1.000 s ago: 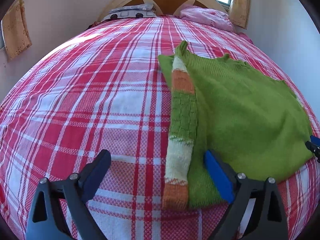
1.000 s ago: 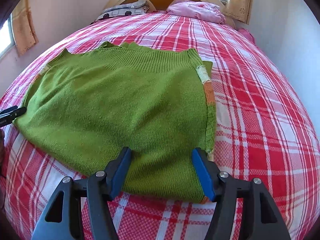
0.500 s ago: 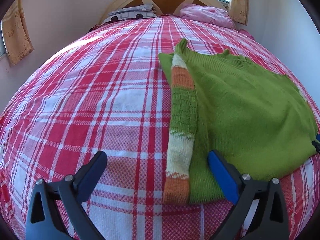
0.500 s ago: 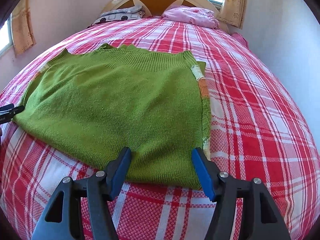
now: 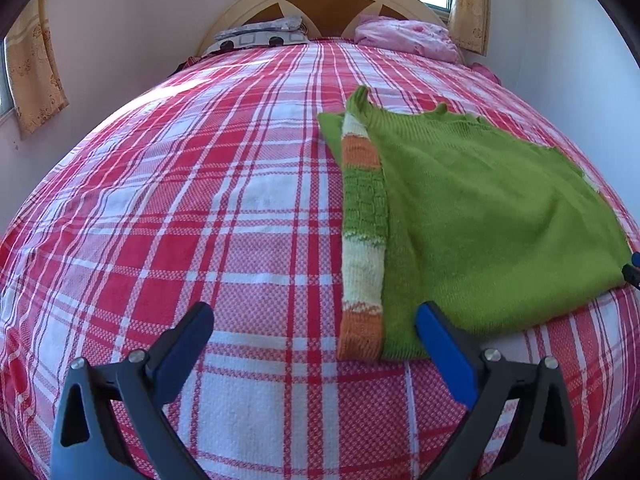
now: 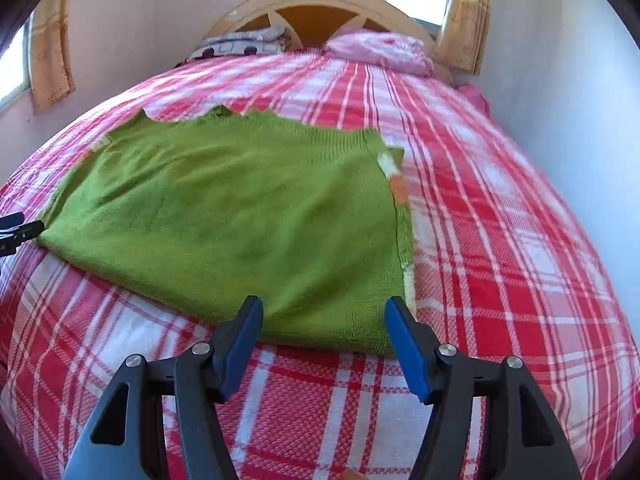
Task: Fold small clothes
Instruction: 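Grasp the striped side edge of the folded sweater with both tools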
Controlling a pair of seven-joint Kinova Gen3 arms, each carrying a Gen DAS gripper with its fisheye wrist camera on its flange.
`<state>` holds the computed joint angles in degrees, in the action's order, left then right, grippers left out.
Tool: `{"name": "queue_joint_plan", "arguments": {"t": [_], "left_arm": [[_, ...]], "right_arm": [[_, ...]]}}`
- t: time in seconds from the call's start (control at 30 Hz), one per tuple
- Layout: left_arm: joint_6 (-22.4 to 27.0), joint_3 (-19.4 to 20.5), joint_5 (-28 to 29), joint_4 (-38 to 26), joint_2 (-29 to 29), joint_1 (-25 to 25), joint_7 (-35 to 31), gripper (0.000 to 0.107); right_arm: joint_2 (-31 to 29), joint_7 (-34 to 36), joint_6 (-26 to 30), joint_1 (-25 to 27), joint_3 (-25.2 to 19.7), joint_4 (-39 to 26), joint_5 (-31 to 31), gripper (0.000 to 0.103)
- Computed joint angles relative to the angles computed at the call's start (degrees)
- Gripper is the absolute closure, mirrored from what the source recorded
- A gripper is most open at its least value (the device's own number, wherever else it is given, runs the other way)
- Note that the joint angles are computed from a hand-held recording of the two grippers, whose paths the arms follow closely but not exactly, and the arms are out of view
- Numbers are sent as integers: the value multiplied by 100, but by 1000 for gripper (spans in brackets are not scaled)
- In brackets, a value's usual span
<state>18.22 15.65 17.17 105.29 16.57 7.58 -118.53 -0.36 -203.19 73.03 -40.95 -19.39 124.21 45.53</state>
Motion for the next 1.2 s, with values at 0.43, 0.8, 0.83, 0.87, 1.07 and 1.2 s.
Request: {"name": "queue_joint_plan", "arguments": {"t": [0.43,0.8,0.83,0.87,1.07,1.2], "left_arm": [[332,-236,17,-1077,622,-252,730,4],[1150,793,1175,-1811,1257,-1074,-642,4],[1272,777,1246,-1911,1319,-1049,-747,4],[1412,761,1322,-2031,1402,-1021,-837,4],[2000,493,1664,-2574,1780,-784,-889,5],[2364,465,1818,-2958,2049,-728,-952,6]], "right_arm": [[1133,1769,-982,-206,431,-1304,1118,39],[2056,3062,-1769,-552,1080,-2418,1236,39],[2119,3161,-1821,-570,1130,-2503,1208,39],[2171,3237,-1862,-598,1182,-2568,1189,39],[2512,3698,-2003,-740,1435,-2966,1008,41],[2772,4060,-1817,-896,1598,-3292,873,45]]}}
